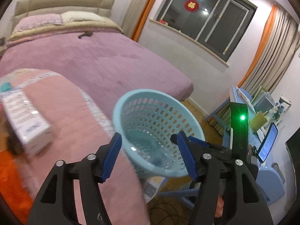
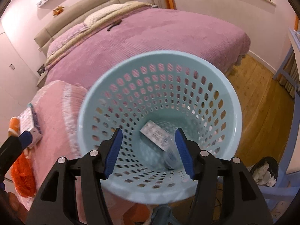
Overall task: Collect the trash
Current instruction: 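Open both grippers to drop the bottle and carton into the wastebasket, then grasp the orange plastic bag with the right gripper while the left grasps the red-white cup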
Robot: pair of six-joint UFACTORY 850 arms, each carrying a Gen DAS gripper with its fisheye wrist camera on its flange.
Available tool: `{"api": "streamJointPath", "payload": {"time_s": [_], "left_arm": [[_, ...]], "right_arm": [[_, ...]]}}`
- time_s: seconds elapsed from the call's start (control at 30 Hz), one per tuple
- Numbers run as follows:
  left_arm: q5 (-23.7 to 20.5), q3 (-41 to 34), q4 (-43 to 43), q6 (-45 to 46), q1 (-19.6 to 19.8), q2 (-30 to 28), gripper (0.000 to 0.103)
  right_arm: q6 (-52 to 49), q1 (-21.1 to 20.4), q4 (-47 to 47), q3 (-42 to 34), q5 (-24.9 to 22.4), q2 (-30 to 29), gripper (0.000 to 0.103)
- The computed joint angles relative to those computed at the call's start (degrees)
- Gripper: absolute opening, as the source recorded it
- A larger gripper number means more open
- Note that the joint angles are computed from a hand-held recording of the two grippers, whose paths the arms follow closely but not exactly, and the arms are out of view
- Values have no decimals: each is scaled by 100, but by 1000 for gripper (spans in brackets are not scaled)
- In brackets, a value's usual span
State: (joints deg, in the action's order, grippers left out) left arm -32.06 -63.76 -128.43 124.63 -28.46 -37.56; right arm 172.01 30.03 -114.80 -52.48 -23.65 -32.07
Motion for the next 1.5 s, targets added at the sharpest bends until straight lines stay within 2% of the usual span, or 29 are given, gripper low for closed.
{"api": "streamJointPath", "payload": {"time_s": [0.1,0.3,0.57,0.67,0.8,0.93,1.13,1.23,1.37,1.5], "left_arm": [[-156,535,-510,627,172,433,64],[-382,1595,-1707,1978,612,1291,71],[-535,2434,-2356,2528,1517,1904,71],[-621,2600,-2424,2448,1825,1918,71],[-613,2604,-2080,2101,2110,1755,71],[-664,2562,-1540,1785,2276,1477,71],[-430,2388,-1362,1602,2292,1088,69],[-437,2335,-1097,1379,2344,990,69],[-238,2229,-851,1233,2268,878,69],[57,2207,-1325,1712,2061,851,69]], "right_arm": [[-41,189,-62,-41,-144,72,55],[-754,727,110,-484,-490,97,55],[-1085,1366,-393,-1277,-651,-262,55],[-1394,1543,-379,-1683,-480,-536,55],[-2048,1691,-32,-2220,-133,-918,55],[-2441,1768,297,-2653,167,-1262,63],[-2804,1776,651,-2962,497,-1513,63],[-2545,1737,436,-2988,631,-1540,63],[-2486,1677,398,-3074,780,-1605,63],[-2236,1631,211,-3130,992,-1662,63]]}}
